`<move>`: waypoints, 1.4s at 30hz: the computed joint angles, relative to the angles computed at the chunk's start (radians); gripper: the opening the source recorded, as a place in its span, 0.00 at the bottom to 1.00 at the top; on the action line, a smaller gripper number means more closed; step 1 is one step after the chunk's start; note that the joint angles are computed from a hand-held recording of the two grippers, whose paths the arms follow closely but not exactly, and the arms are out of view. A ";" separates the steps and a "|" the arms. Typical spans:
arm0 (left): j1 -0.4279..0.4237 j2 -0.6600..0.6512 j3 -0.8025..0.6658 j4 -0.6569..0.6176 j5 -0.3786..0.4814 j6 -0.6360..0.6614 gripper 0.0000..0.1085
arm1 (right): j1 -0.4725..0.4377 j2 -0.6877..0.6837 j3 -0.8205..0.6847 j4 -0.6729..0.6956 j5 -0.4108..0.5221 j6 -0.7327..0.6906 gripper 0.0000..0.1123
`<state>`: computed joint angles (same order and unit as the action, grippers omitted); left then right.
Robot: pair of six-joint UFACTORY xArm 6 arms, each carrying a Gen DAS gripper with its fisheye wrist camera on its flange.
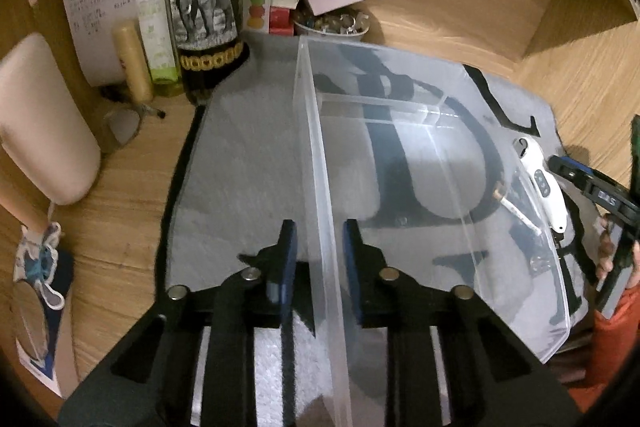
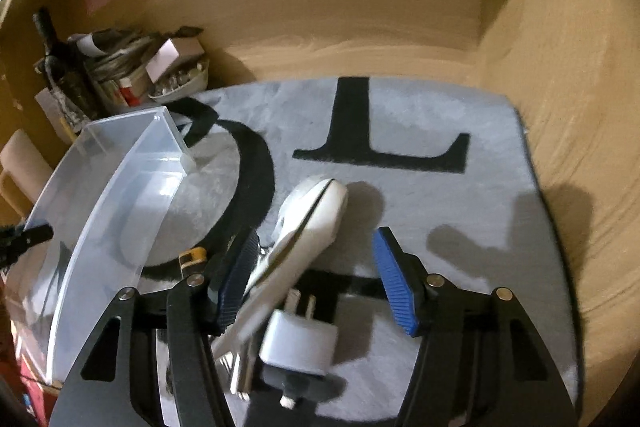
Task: Organize rigid objects
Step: 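Grasp the clear box wall with left gripper while right gripper grasps white massager, then lift the white massager with the right gripper and carry it over the box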
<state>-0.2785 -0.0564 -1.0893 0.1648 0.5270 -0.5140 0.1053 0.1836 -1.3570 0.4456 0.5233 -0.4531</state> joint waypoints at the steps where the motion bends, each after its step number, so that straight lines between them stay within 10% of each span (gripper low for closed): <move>1: 0.001 0.000 0.005 -0.021 -0.005 0.012 0.16 | 0.004 0.016 -0.017 -0.014 0.007 0.018 0.51; 18: -0.010 -0.018 0.051 0.079 -0.062 -0.070 0.10 | 0.031 0.154 -0.165 -0.166 0.077 0.156 0.34; 42: -0.021 -0.022 0.041 0.181 -0.052 -0.140 0.10 | 0.046 -0.083 -0.004 0.258 -0.118 -0.172 0.31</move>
<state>-0.2991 -0.0783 -1.0483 0.3461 0.4745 -0.6544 0.1514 0.1005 -1.3607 0.7040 0.4058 -0.6253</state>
